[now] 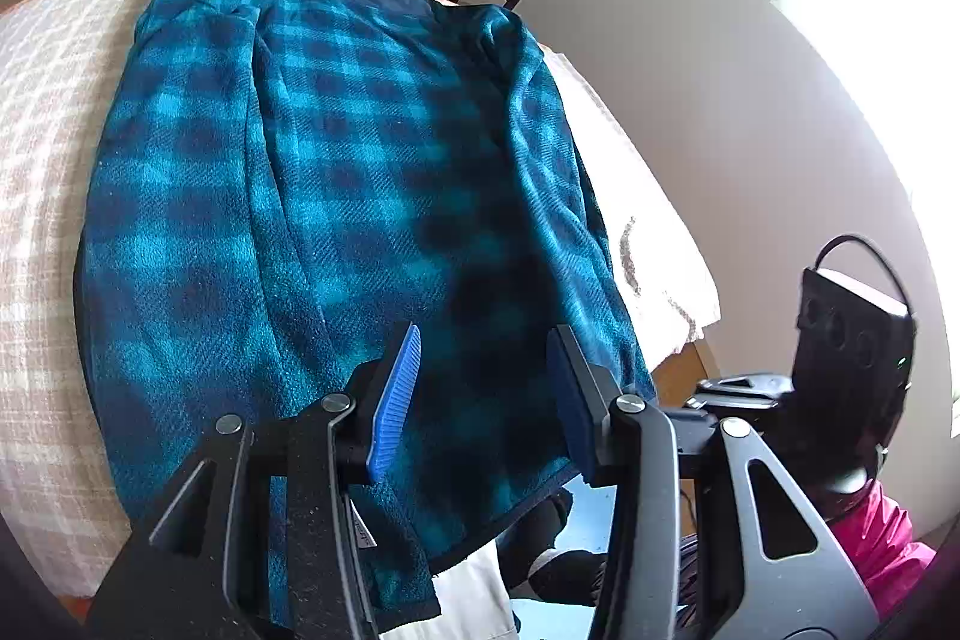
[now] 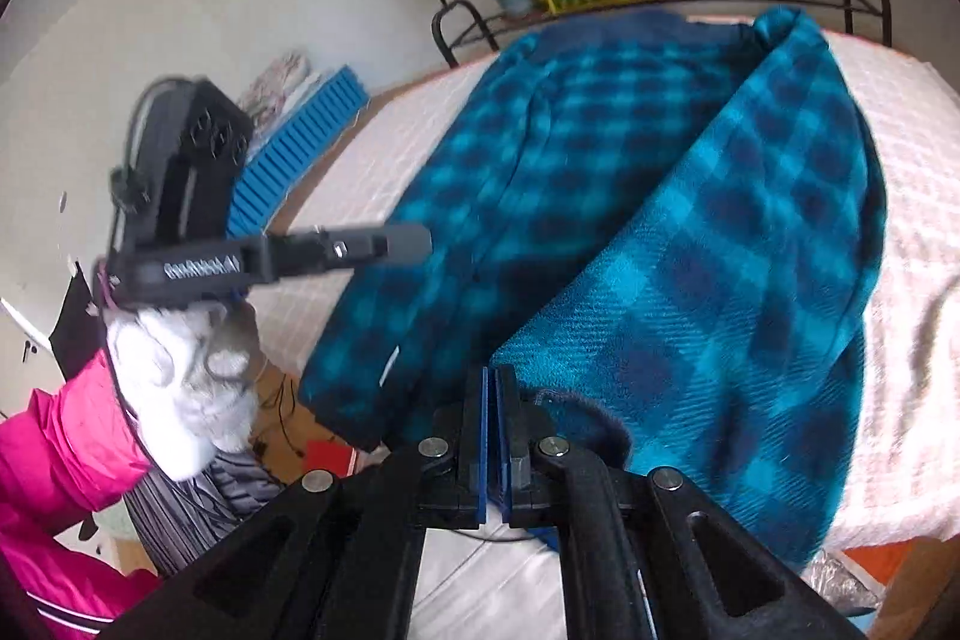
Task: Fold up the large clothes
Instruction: 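Carry the held sleeve with the right gripper across onto the jacket body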
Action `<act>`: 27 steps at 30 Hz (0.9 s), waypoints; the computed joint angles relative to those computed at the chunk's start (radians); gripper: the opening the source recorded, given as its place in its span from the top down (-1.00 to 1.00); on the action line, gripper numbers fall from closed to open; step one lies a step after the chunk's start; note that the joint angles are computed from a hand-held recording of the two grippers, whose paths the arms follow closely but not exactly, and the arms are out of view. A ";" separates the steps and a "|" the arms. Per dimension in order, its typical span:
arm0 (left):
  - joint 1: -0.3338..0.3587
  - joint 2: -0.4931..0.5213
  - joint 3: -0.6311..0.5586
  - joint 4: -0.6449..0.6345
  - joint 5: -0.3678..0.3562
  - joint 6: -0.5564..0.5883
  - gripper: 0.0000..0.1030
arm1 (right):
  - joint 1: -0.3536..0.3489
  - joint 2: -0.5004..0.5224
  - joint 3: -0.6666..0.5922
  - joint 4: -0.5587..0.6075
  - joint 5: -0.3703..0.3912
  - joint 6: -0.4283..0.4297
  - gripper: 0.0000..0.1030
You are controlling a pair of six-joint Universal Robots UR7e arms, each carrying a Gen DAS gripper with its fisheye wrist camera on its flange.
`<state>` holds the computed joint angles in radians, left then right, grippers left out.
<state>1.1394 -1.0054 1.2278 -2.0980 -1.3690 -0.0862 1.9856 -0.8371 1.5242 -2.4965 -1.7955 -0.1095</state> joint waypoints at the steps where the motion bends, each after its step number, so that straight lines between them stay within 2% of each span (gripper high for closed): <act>1: 0.004 0.002 -0.001 0.003 -0.009 -0.011 0.14 | -0.006 0.006 0.001 0.026 -0.005 0.002 1.00; 4: 0.015 0.012 0.000 0.023 -0.028 -0.040 0.14 | -0.014 0.015 -0.013 0.084 0.000 -0.019 0.83; 7: 0.020 0.026 0.007 0.038 -0.043 -0.064 0.14 | -0.023 -0.007 -0.019 0.093 0.052 -0.028 0.31; 12: 0.027 0.049 0.017 0.031 -0.087 -0.104 -0.02 | -0.037 -0.048 -0.064 0.114 0.105 -0.074 0.29; 15: 0.030 0.067 0.018 0.023 -0.098 -0.129 -0.02 | -0.044 -0.042 -0.124 0.105 0.040 -0.064 0.18; 18: 0.033 0.077 0.026 0.023 -0.107 -0.135 -0.02 | -0.073 -0.014 -0.215 0.102 0.024 -0.009 0.18; 21: 0.034 0.083 0.036 0.016 -0.119 -0.141 -0.02 | -0.094 0.045 -0.329 0.094 -0.037 0.012 0.18; 24: 0.019 0.071 0.072 0.007 -0.084 -0.103 -0.02 | -0.128 0.106 -0.453 0.124 -0.042 0.051 0.16; 27: 0.002 0.053 0.101 0.027 -0.083 -0.044 -0.02 | -0.145 0.208 -0.636 0.174 -0.091 0.074 0.02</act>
<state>1.1416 -0.9520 1.3285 -2.0710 -1.4525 -0.1299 1.8403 -0.6290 0.8886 -2.3222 -1.8865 -0.0359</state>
